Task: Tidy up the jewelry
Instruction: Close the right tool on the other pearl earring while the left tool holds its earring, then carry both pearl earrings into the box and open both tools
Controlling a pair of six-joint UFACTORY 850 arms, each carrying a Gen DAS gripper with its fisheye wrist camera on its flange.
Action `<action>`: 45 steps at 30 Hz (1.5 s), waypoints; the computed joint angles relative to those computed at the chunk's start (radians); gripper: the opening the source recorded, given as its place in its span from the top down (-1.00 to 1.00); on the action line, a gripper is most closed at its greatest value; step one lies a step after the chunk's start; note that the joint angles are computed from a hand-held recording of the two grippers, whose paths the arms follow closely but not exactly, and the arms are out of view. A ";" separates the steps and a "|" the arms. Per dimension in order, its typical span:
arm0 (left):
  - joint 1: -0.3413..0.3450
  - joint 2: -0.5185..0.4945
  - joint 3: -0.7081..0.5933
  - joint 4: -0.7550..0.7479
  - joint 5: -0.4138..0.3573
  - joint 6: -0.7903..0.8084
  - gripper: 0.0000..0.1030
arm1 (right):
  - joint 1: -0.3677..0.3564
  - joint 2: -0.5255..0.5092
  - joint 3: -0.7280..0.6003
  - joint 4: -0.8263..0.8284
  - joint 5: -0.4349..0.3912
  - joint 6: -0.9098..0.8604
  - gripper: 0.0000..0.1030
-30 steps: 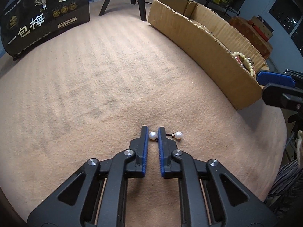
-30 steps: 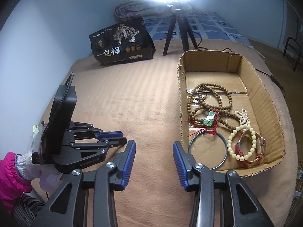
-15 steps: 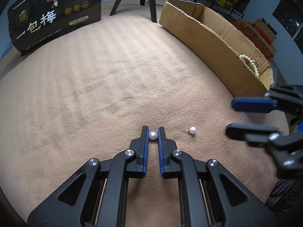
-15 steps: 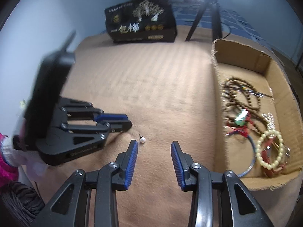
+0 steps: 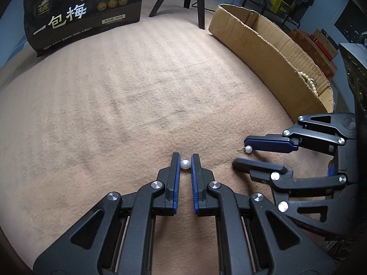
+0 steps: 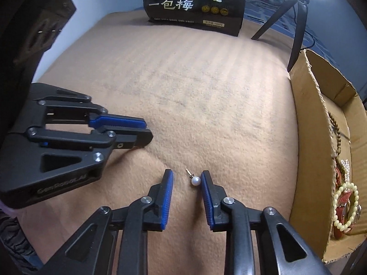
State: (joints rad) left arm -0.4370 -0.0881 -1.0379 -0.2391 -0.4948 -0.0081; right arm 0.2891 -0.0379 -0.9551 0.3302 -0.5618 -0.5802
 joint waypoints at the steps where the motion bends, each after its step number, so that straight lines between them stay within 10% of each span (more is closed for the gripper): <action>1: 0.001 0.002 0.002 -0.002 0.000 0.002 0.86 | 0.002 -0.004 -0.004 -0.005 0.002 0.008 0.60; 5: 0.004 0.008 0.010 -0.002 0.002 0.001 0.86 | 0.011 -0.009 -0.004 -0.043 0.020 0.049 0.85; 22: -0.006 0.035 -0.002 0.067 0.038 -0.091 0.86 | -0.057 0.060 -0.017 0.110 0.033 -0.056 0.87; 45: -0.153 -0.058 -0.223 0.183 0.129 -0.235 0.86 | -0.305 0.041 -0.164 0.252 0.105 -0.086 0.87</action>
State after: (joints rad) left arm -0.5897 -0.1460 -1.2606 -0.0563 -0.3661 -0.2430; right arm -0.0155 0.0026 -1.1195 0.5819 -0.4568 -0.6661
